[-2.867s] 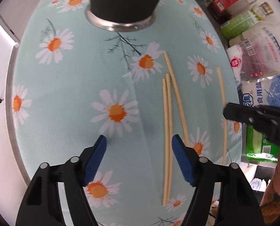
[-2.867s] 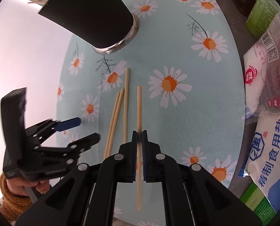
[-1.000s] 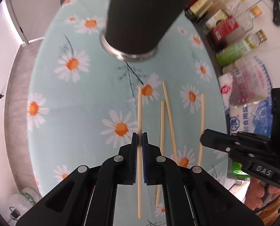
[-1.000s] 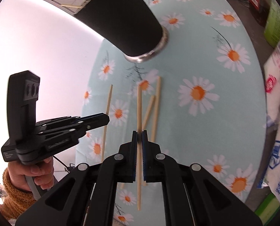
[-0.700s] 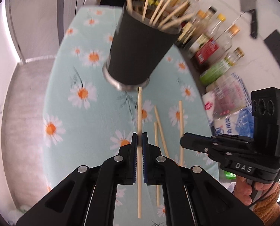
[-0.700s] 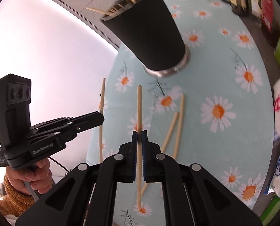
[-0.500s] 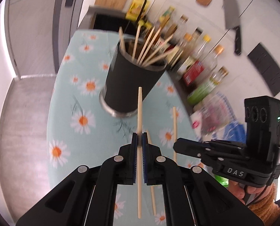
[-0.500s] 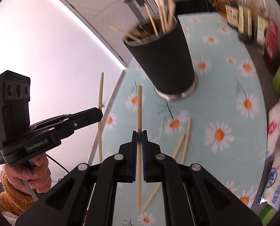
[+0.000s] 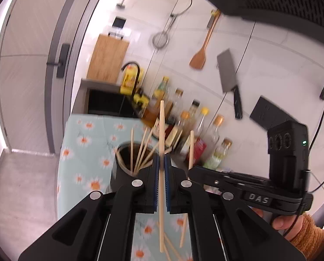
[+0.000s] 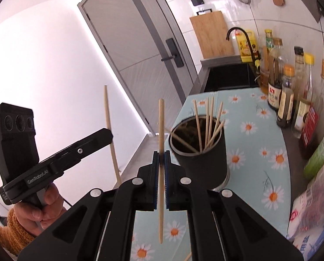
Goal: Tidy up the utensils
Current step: 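Lower the chopstick into the black holder and open the right tool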
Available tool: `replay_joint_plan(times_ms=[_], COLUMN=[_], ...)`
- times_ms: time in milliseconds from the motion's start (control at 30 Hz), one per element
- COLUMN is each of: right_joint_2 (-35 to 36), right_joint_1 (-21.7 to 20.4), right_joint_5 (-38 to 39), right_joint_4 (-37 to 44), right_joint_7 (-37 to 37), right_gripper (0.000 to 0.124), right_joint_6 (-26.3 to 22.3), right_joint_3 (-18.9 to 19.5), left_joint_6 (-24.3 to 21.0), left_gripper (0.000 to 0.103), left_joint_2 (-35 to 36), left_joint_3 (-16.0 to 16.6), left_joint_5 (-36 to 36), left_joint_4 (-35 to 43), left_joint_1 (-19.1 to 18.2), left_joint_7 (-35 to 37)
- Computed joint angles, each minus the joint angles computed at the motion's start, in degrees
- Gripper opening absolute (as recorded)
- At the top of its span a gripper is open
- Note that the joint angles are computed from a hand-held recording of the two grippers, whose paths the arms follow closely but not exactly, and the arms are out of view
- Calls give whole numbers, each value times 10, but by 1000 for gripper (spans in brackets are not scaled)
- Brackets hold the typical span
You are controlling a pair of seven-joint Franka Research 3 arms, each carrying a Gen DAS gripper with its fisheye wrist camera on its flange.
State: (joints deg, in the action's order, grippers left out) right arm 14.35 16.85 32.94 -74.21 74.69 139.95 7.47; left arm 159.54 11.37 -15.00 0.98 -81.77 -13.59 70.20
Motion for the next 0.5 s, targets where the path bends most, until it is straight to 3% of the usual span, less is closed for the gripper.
replay_joint_plan(times_ms=[200,300,467,500], right_joint_2=[54,78,117,124], right_joint_1=[0,3,-2,-1], right_joint_5=[-3,-18,-17,-19], right_joint_4=[72,106,164,174], right_joint_7=[2,7,8,12], right_gripper=[6,6,6,6], right_joint_6=[34,48,74,85], right_joint_3=[3,3,13,13], left_joint_6=[73,122,149,159], left_gripper=[4,4,4,4], left_joint_2=[34,49,90,100], left_joint_3=[18,71,126,149], left_joint_5=[46,139,249,278], left_joint_4=[30,44,102,117], left_joint_1=[-11,-48,-81,-96], left_joint_7=[-26,-101,-189,-217])
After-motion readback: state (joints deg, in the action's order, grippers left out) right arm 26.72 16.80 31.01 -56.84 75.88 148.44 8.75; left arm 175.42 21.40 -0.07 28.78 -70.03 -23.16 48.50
